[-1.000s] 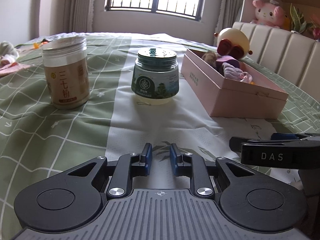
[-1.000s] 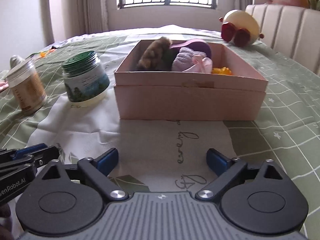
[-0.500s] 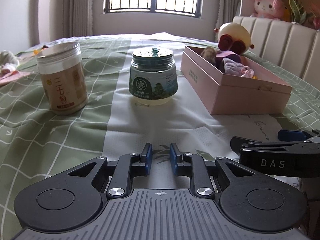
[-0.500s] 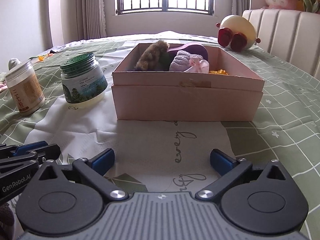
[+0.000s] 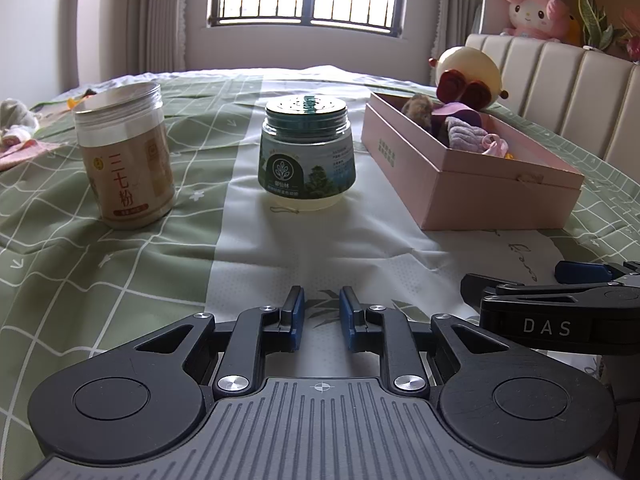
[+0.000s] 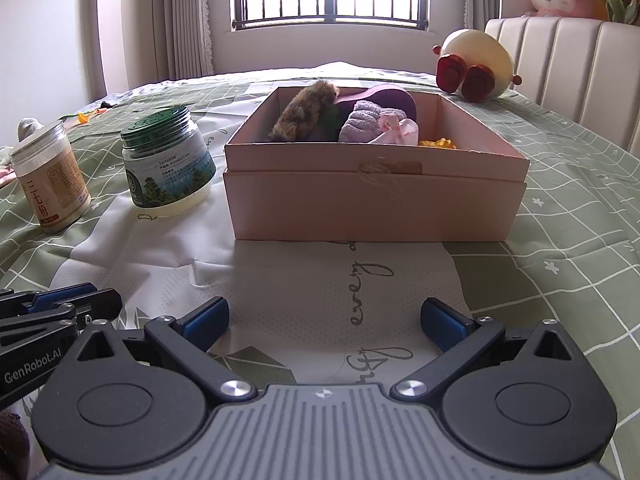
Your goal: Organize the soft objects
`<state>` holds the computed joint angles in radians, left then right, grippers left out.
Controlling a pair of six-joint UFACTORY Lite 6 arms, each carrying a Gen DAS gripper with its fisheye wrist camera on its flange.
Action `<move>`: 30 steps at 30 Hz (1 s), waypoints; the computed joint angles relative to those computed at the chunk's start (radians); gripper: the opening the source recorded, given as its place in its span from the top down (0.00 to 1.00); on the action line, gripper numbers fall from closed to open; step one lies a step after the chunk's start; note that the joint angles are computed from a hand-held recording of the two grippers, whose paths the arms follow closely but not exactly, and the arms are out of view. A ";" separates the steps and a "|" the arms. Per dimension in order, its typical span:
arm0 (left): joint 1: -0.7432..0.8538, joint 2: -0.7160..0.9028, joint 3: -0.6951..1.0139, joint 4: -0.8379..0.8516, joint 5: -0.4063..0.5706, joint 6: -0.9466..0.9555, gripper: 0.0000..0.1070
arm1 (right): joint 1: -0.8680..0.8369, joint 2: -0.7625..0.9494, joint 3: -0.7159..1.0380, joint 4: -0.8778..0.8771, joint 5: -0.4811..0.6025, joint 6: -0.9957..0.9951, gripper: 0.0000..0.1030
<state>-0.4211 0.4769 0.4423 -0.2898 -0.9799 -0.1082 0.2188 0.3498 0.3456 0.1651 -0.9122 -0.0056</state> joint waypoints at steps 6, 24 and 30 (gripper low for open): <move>0.003 -0.001 -0.002 0.008 -0.001 -0.011 0.80 | 0.000 0.000 0.000 0.000 -0.001 0.000 0.01; 0.002 -0.001 -0.001 0.009 0.000 -0.023 0.80 | 0.007 0.001 0.001 0.009 0.001 -0.002 0.01; 0.000 -0.002 -0.002 0.006 0.002 -0.022 0.80 | 0.012 0.001 0.001 0.019 0.002 -0.008 0.01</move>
